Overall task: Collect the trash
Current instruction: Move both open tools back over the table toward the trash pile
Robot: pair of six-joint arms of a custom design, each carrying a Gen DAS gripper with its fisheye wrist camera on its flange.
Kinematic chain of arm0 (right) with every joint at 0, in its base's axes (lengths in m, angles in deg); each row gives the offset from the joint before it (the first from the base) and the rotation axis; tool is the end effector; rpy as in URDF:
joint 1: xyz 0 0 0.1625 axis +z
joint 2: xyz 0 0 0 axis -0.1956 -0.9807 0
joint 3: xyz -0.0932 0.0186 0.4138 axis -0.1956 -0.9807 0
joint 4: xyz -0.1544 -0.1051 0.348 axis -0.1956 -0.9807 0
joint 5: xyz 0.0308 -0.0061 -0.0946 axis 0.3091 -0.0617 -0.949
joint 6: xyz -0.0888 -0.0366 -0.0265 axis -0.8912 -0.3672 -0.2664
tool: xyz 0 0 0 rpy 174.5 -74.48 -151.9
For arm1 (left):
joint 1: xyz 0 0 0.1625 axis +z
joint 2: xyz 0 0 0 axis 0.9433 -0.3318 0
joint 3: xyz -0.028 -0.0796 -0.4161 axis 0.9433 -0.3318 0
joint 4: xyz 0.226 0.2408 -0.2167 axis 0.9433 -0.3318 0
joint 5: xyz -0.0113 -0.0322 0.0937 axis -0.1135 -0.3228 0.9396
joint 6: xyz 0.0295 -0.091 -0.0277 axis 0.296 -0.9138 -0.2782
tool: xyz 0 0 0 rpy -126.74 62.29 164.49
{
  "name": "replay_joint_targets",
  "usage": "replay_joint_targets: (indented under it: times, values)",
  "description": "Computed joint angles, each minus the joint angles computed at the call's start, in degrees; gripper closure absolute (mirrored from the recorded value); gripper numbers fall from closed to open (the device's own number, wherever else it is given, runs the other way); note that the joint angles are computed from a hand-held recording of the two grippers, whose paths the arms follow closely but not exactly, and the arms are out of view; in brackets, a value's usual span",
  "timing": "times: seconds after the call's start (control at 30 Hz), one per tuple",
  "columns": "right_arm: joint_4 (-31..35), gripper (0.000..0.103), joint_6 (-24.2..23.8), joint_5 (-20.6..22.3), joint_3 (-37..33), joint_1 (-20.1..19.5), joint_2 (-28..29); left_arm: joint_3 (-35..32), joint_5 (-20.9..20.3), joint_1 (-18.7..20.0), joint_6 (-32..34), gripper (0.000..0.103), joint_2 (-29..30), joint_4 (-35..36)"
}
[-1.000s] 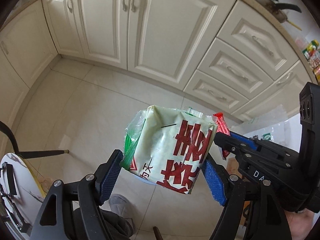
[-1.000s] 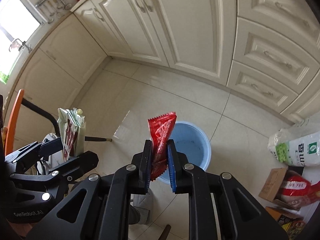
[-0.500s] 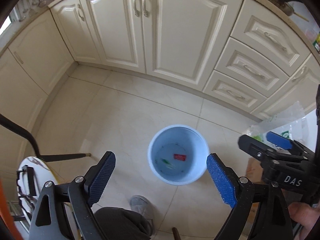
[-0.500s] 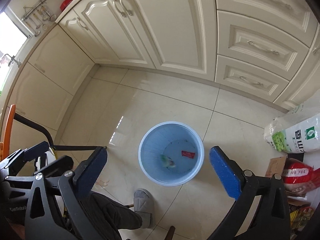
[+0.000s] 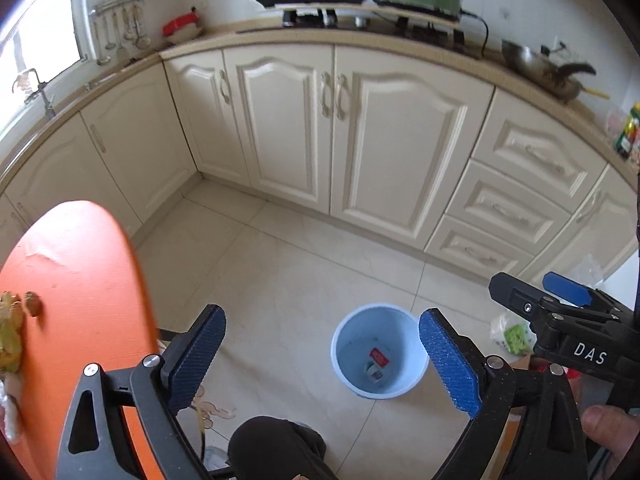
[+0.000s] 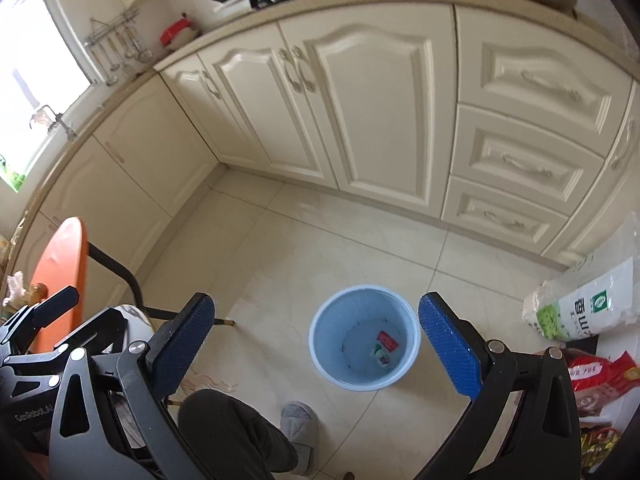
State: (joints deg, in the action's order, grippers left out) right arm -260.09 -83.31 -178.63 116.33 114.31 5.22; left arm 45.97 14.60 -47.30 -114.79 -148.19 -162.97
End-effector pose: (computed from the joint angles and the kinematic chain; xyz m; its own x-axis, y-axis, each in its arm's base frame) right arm 0.1902 -0.4584 0.2485 -0.8740 -0.0139 0.4858 -0.2707 0.8442 -0.4627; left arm -0.3642 -0.3856 0.2115 -0.6970 0.0521 -0.7151 0.4589 0.7987 -0.3891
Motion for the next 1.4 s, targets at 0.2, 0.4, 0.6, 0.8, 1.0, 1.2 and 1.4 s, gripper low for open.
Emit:
replay_joint_targets:
  times: [0.2,0.4,0.6,0.8,1.0,1.2,1.4]
  values:
    - [-1.32,0.0,0.56,0.18,-1.97,8.27,0.72,1.0,4.04,-9.87,-15.94,0.002,-9.6,18.35]
    - [-2.21,0.0,0.66,1.32,-5.47,16.2,3.56,-2.47,3.49,-20.34,-37.62,0.002,-15.0,43.69]
    - [-1.66,0.0,-0.02,2.92,-9.62,23.2,7.26,-6.69,-6.92,-35.76,-60.76,0.001,-16.69,67.08]
    - [-1.91,0.0,-1.08,4.71,-12.5,28.29,10.69,-12.64,-17.97,-47.04,-74.01,0.001,-14.47,81.17]
    - [-2.53,0.0,-2.16,6.04,-14.53,32.45,13.9,-18.55,-24.73,-51.6,-81.47,0.001,-9.75,90.22]
    - [-2.19,0.0,-3.82,7.54,-16.77,36.82,17.22,-23.99,-30.9,-54.47,-86.63,0.001,-5.32,96.53]
    - [-2.03,0.0,-5.27,8.56,-18.7,40.07,20.02,-27.79,-34.73,-55.6,-90.13,0.001,-2.38,100.01]
